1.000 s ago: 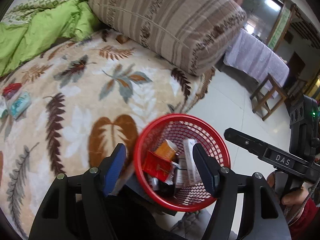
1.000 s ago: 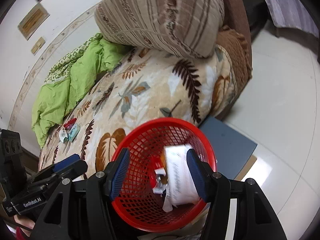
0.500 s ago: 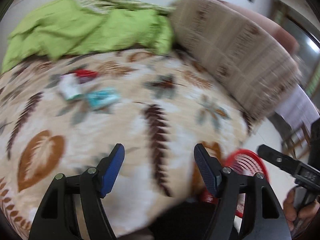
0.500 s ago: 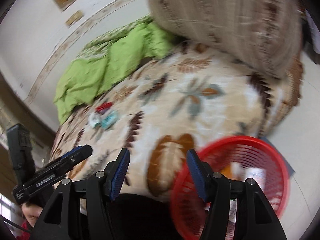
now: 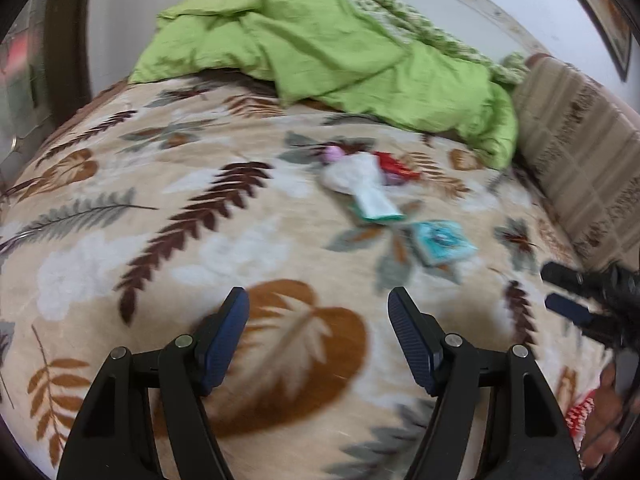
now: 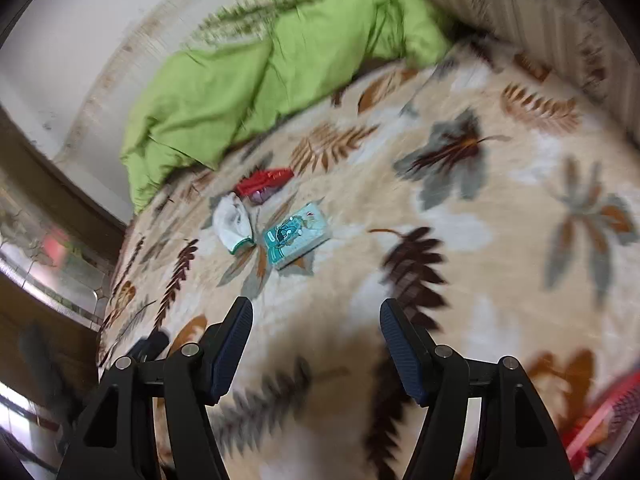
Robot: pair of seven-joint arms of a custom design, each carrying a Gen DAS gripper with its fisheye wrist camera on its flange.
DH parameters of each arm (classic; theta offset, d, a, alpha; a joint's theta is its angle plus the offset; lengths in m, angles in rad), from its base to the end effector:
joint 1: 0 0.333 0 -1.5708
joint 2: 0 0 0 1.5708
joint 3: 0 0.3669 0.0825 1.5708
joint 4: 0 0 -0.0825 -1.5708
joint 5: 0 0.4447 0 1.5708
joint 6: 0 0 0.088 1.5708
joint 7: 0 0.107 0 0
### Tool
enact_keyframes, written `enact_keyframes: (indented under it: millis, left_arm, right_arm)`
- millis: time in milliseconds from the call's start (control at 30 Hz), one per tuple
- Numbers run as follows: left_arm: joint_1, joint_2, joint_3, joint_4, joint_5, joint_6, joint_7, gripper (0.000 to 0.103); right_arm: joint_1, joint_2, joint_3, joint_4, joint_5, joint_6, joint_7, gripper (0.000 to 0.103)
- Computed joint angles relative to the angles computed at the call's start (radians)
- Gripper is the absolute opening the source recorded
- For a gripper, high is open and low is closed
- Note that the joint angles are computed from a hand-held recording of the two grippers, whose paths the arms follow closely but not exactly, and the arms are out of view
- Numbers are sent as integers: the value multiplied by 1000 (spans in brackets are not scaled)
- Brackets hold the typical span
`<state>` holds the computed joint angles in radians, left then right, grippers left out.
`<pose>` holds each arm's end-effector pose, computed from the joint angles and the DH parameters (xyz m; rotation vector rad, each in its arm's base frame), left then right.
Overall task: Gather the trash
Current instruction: 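Move both open tools back over the remaining trash on the bed, then grasp the teal tissue pack with the right tool while the left tool grasps the white sock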
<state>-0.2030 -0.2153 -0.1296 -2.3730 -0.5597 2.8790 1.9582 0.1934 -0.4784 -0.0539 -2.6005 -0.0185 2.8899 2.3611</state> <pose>0.5291 -0.1538 0.5018 -1.6506 2.1010 -0.9858 0.4597 0.0638 0.5179 -1.0754 2.1381 -0.2868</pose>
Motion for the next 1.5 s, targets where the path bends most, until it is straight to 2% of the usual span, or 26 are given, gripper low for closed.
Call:
enact_keyframes:
  millis: [100,200,300,333,433,533,600,667,767,800,1033,1200,1300,1433,1500]
  left_arm:
    - [16,33,6,25,4,-5,-17,71]
    - [21,46,12,39,-19,2,-6,71]
    - [24,54,13,51,-36,-1,2,71]
    - [26,59,12,57,-39,-6,2,71]
    - [31,69,8,67,-44,-18,6,71]
    - [36,81,3,79,-42,-27,13,71]
    - [37,88,1,88,-47,-37,19,71]
    - [34,97,2,101,-71,-58,36,71]
    - [39,119,-9,128,-62,-82,22,71]
    - [40,128,-14,140,-58,-90,17,71]
    - [44,238,-42,279,-60,-132,-57,71]
    - [34,363,-56,415,106,-143,-205,71]
    - [0,445,-32,498,278,-157,-329,71]
    - [8,533,-51,589,305,-197,-349,70]
    - [-3,549,-45,602,340,-193,-360,53]
  right_arm:
    - [4,138,-8,93,14,-5,-2,70]
    - [52,254,-58,175,136,-10,-58,70]
    - [26,342,-39,250,189,-40,-67,70]
    - [6,368,-22,273,169,-46,-43,70]
    - [-55,432,25,344,-1,-81,103,70]
    - [-71,481,41,415,-176,-147,182,70]
    - [-68,494,45,431,-280,-171,233,67]
    - [-60,493,47,435,-404,-196,286,53]
    - [-64,455,46,390,-449,-150,315,37]
    - [-66,443,46,379,-450,-135,317,35]
    - [-124,367,69,320,-638,-73,534,34]
    - [-146,354,73,305,-658,-38,576,34]
    - [-155,350,74,299,-662,-18,584,34]
    - [-161,349,75,293,-654,2,578,34]
    - [-159,352,72,292,-632,14,560,34]
